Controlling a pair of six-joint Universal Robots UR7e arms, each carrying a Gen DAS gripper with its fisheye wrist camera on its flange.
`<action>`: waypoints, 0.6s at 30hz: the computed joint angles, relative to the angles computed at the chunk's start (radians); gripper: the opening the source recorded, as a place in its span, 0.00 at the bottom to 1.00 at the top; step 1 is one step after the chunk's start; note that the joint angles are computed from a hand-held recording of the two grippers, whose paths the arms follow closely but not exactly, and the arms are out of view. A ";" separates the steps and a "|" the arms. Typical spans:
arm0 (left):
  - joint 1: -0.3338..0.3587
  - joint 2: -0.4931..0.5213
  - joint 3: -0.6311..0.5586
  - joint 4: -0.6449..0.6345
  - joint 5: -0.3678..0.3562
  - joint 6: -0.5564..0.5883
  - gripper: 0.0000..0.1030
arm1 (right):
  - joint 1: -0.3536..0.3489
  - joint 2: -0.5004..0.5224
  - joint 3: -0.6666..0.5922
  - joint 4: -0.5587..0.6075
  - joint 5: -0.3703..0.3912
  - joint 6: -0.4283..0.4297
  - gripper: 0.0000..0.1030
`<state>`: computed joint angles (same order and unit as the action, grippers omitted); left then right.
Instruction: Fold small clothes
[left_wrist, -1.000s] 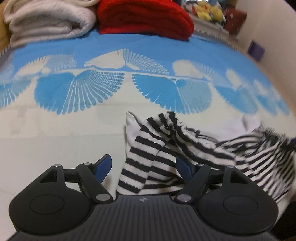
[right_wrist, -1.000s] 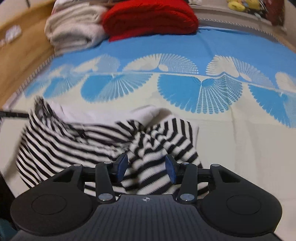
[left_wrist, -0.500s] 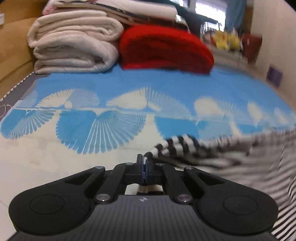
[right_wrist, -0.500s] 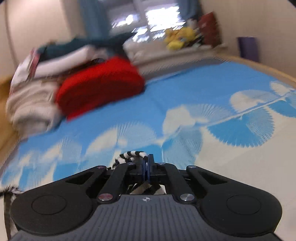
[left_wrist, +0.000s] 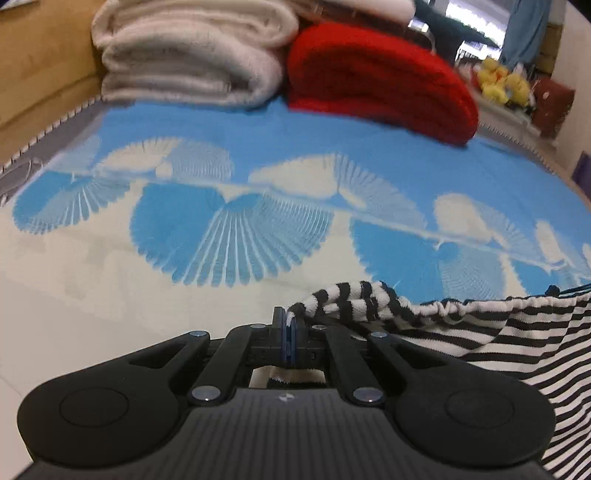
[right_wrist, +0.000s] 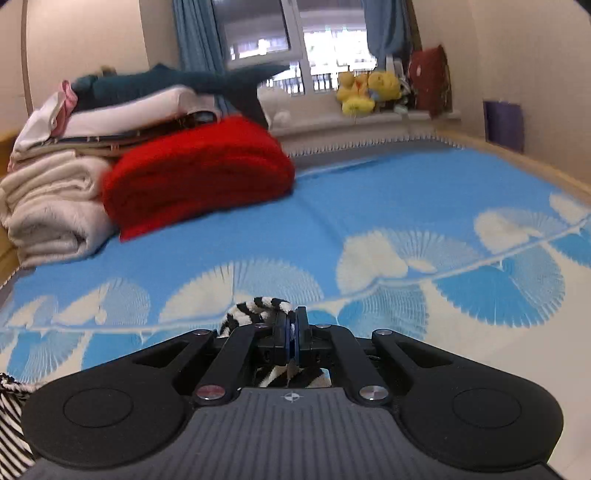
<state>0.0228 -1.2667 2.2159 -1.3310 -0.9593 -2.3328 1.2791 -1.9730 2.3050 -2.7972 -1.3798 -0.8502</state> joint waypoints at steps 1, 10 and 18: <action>0.024 -0.024 0.024 -0.081 -0.020 0.055 0.06 | 0.014 0.014 0.001 -0.009 -0.046 0.010 0.02; 0.036 0.023 -0.053 -0.063 -0.091 0.124 0.61 | 0.095 0.107 -0.045 0.105 -0.411 0.005 0.28; 0.055 0.181 -0.152 -0.160 0.005 0.262 0.60 | 0.076 0.086 -0.036 0.143 -0.443 -0.121 0.08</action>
